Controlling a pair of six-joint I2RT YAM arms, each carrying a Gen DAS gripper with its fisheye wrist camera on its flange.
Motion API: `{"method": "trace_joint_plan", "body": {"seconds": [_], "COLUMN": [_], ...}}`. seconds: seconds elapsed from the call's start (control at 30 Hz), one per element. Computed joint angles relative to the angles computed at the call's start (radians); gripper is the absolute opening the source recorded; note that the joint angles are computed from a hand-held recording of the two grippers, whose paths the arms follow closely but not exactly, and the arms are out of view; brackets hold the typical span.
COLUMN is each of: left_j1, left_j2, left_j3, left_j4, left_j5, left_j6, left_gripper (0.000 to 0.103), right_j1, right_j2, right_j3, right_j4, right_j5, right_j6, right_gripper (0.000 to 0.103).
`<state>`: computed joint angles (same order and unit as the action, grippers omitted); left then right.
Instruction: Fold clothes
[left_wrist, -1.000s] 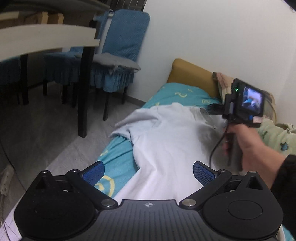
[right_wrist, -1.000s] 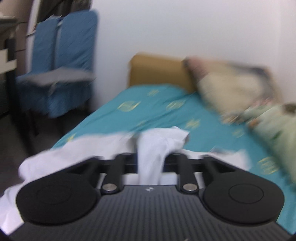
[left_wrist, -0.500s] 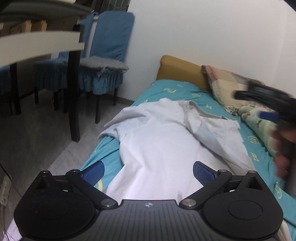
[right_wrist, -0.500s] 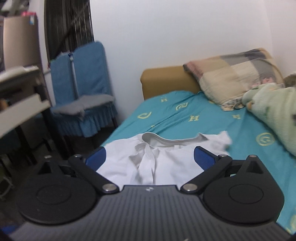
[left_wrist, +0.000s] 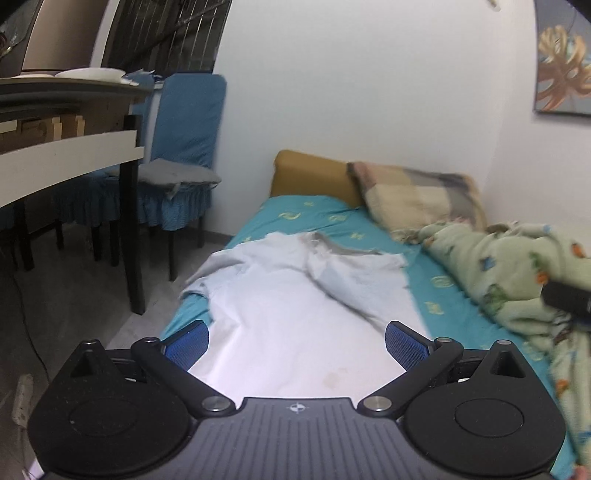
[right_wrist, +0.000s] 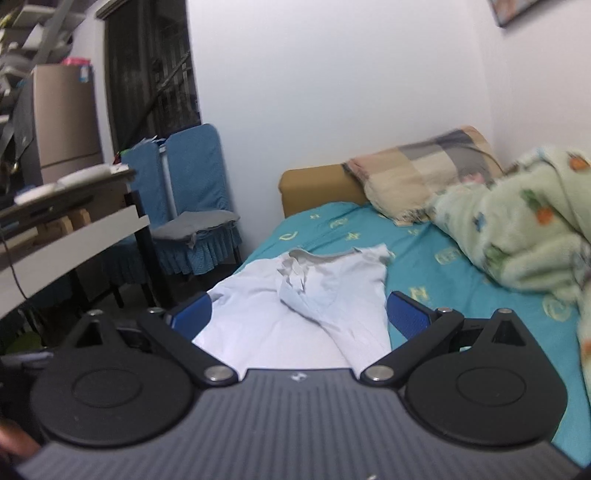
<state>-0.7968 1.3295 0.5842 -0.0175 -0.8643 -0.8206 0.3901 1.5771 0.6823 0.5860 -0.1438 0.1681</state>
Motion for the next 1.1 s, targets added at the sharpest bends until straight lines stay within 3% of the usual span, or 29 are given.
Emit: {"method": "trace_joint_plan", "body": {"seconds": [0.17,0.37,0.6,0.87,1.03,1.1], "left_j1": [-0.110,-0.107,-0.089,-0.072,-0.096,-0.105], "left_j2": [0.082,0.208,0.299,0.550,0.799,0.911], "left_j3": [0.065,0.151,0.224,0.466,0.738,0.869], "left_j4": [-0.086,-0.141,-0.152,-0.049,-0.018,-0.026], "left_j5": [-0.044,-0.024,0.051,0.285,0.430,0.512], "left_j6": [-0.062,-0.066,-0.010,0.125,0.230,0.266], "left_gripper": [0.103,0.102,0.100,0.084,0.075,0.068], "right_j1": [-0.042,-0.118,-0.339,-0.579,-0.582,-0.585], "right_j2": [-0.103,-0.146,-0.154,-0.011,0.046,0.068], "right_j3": [-0.116,-0.119,-0.089,-0.050,-0.064,-0.058], "right_j4": [0.006,-0.030,-0.087,0.025,0.114,0.132], "right_j5": [0.005,-0.032,-0.205,-0.290,-0.108,-0.093], "right_j6": [0.008,0.045,0.082,0.371,0.455,0.460], "right_gripper": [0.103,0.103,0.103,0.103,0.103,0.103]}}
